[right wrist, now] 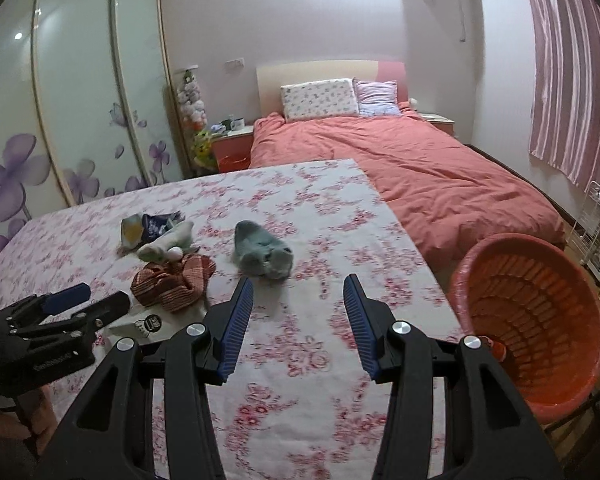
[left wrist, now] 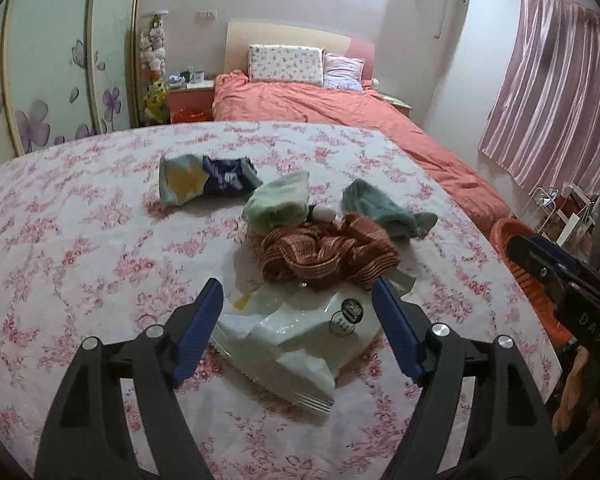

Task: Collect trash
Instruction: 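Move both open grippers back toward the items on the bed, then grasp the red plaid cloth with the right gripper while the left grasps the white plastic bag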

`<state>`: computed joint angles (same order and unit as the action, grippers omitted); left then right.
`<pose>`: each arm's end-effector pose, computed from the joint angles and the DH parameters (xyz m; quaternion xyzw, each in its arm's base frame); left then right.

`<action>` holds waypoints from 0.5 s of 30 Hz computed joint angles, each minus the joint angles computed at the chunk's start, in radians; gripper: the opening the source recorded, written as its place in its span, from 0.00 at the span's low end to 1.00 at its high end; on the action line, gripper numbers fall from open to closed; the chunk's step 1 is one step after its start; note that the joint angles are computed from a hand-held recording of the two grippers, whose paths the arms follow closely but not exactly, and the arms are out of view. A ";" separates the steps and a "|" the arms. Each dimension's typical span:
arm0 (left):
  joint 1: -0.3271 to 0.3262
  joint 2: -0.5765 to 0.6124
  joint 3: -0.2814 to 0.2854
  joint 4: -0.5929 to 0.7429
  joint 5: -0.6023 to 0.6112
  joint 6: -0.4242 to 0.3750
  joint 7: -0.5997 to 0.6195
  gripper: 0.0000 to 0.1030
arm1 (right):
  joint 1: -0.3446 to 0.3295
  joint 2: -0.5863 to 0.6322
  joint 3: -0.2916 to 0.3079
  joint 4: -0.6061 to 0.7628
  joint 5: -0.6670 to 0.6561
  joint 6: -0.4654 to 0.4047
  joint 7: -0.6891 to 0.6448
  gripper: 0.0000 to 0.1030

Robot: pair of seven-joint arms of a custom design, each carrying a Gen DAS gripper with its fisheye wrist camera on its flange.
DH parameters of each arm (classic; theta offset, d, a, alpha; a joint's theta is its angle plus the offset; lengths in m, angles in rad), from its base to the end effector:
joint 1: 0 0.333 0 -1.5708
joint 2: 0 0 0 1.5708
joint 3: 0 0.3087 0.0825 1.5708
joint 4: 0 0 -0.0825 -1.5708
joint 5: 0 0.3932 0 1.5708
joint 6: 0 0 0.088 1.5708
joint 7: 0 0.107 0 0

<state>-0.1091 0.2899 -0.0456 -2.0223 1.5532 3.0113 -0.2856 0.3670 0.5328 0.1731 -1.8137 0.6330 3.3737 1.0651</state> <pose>0.5824 -0.1640 0.3233 -0.7119 0.5741 -0.3119 0.2576 0.6314 0.2822 0.3440 -0.7044 0.5296 -0.2329 0.4111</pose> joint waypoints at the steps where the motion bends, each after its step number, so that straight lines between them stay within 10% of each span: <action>1: 0.004 0.004 0.001 0.000 -0.005 0.009 0.003 0.73 | 0.025 0.006 -0.024 0.013 0.007 -0.010 0.002 0.46; 15: 0.062 -0.062 -0.005 -0.062 0.129 -0.005 -0.157 0.73 | 0.119 0.144 -0.066 0.257 -0.063 -0.184 0.022 0.46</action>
<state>-0.0475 0.2276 -0.0509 -2.0842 1.6820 3.0059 -0.4426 0.4861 0.6769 0.1075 -1.5566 0.5696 3.1900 1.0875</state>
